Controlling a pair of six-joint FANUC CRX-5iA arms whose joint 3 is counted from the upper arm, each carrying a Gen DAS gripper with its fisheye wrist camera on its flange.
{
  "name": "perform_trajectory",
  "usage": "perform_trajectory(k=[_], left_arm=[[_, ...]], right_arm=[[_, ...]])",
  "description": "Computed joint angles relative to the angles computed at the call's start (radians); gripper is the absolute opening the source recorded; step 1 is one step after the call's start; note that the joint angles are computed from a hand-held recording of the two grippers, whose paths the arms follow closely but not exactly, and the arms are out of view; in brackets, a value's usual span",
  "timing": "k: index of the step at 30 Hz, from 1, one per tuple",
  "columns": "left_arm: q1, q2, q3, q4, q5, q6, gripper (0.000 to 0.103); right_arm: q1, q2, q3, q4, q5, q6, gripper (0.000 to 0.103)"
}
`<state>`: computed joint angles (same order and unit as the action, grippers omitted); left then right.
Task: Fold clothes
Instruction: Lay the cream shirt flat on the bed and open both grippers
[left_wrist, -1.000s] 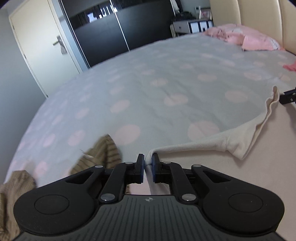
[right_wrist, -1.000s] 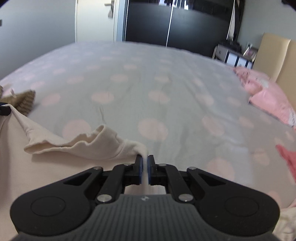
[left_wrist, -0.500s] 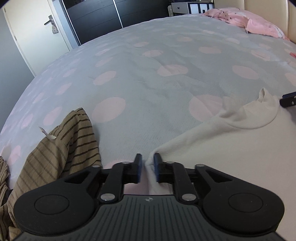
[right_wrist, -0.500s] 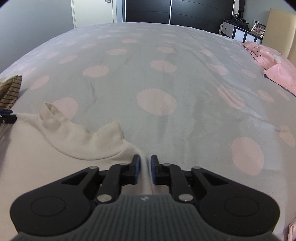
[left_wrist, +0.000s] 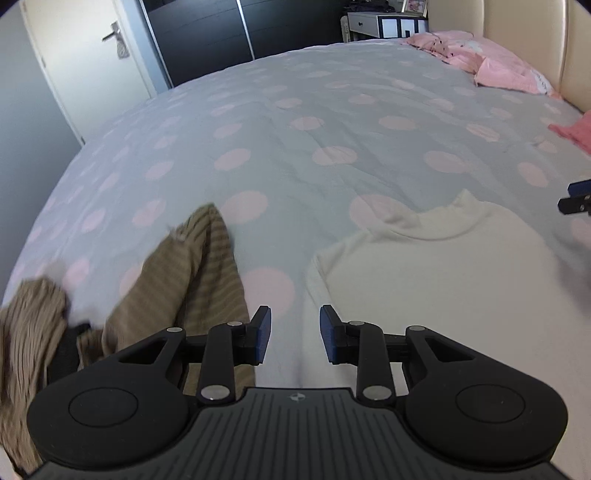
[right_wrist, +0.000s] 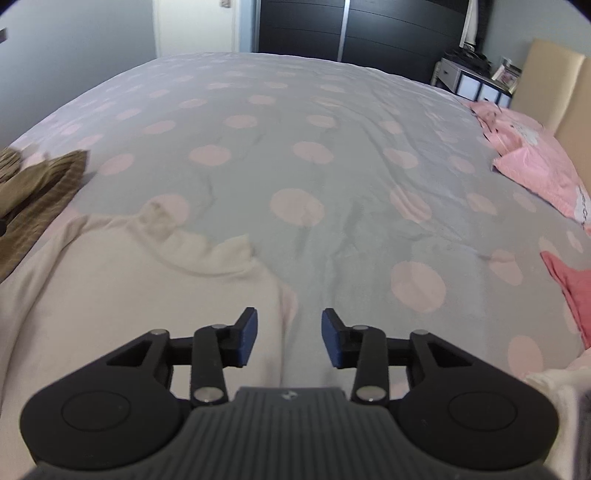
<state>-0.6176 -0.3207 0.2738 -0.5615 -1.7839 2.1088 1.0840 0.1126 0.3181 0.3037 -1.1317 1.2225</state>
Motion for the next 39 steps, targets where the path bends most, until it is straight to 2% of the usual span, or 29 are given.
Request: perform_trajectory(k=[4, 7, 10, 16, 19, 22, 25, 26, 30, 33, 36, 39], left_arm=[[-0.179, 0.020, 0.057, -0.031, -0.127, 0.118, 0.027], [-0.312, 0.028, 0.062, 0.000, -0.166, 0.291, 0.029], [-0.425, 0.043, 0.034, 0.053, -0.155, 0.442, 0.040], [-0.575, 0.088, -0.044, 0.120, -0.106, 0.667, 0.041], [-0.618, 0.107, -0.071, 0.124, -0.114, 0.726, 0.040], [-0.657, 0.111, -0.087, 0.098, -0.126, 0.755, 0.031], [-0.686, 0.100, -0.095, 0.066, -0.142, 0.776, 0.008], [-0.695, 0.089, -0.100, 0.059, -0.139, 0.799, 0.006], [-0.747, 0.064, -0.077, 0.019, -0.156, 0.894, 0.004], [-0.790, 0.048, -0.032, -0.029, -0.206, 0.945, 0.004], [-0.853, 0.024, 0.022, -0.111, -0.288, 1.012, 0.004], [-0.926, 0.003, 0.085, -0.217, -0.402, 1.038, 0.004]], right_arm=[[0.066, -0.096, -0.056, 0.011, -0.052, 0.030, 0.050], [0.117, -0.159, -0.101, 0.034, -0.095, 0.016, 0.051], [0.172, -0.225, -0.153, 0.070, -0.144, -0.044, 0.052], [0.305, -0.373, -0.274, 0.121, -0.224, -0.186, 0.057], [0.365, -0.433, -0.327, 0.104, -0.256, -0.267, 0.058], [0.423, -0.470, -0.371, 0.084, -0.288, -0.342, 0.058], [0.477, -0.497, -0.412, 0.080, -0.308, -0.372, 0.058], [0.494, -0.505, -0.425, 0.089, -0.313, -0.380, 0.058], [0.512, -0.526, -0.443, 0.096, -0.320, -0.394, 0.058], [0.500, -0.528, -0.444, 0.102, -0.321, -0.406, 0.058], [0.470, -0.518, -0.435, 0.081, -0.324, -0.404, 0.058], [0.442, -0.505, -0.429, 0.062, -0.327, -0.393, 0.058]])
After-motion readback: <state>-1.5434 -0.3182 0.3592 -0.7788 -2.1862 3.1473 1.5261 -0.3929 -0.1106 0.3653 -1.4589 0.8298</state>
